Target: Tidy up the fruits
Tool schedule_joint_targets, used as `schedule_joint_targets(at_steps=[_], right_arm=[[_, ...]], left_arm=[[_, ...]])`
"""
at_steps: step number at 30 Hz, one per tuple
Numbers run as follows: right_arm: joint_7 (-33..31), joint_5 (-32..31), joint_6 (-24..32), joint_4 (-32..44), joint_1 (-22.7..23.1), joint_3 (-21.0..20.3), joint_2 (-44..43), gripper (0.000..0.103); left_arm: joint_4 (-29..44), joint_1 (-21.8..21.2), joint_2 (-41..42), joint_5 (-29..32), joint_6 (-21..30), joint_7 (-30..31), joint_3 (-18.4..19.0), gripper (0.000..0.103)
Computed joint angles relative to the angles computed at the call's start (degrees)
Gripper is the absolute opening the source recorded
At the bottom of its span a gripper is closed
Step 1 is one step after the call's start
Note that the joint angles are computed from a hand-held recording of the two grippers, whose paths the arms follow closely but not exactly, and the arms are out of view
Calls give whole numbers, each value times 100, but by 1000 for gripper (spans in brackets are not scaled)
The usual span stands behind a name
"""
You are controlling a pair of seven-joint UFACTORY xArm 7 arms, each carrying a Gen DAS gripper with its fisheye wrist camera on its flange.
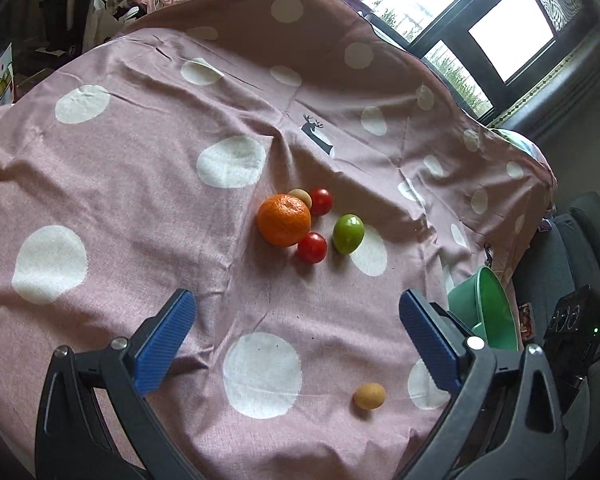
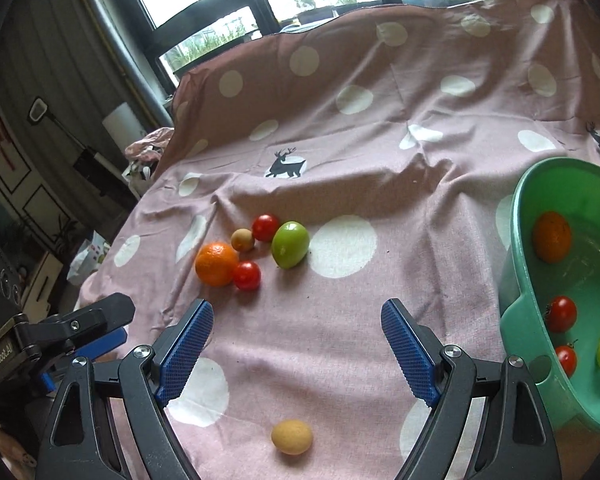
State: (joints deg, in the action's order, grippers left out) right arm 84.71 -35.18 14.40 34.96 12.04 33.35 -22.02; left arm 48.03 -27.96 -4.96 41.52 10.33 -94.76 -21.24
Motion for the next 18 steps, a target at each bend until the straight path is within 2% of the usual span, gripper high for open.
schedule_joint_targets(at_steps=[2,6,9,11,16,18], right_arm=[[-79,64,-104,48,77,-71,119,86],[-291,326,-483,207,244,-278,518,86],[-245,313,-338,520,265,-273,857,86],[-312,347,-290,729,440,-435,1131,79],[-745,691,19,1316,972,-875,1833,71],[-1078,1055,-25,1477,1159,-1048,2061,67]], left_arm=[[-8,12,-49,32,123,21,3,101],[-203,205,-241,173,-119,-153,-8,101],[-285,370,-343,144,-166,-133,-91,101],[-327,434,-381,41,-151,-34,-125,100],[-468,504,-537,-400,-5,331,-137,90],[-594,503,-617,-709,-67,507,-77,82]])
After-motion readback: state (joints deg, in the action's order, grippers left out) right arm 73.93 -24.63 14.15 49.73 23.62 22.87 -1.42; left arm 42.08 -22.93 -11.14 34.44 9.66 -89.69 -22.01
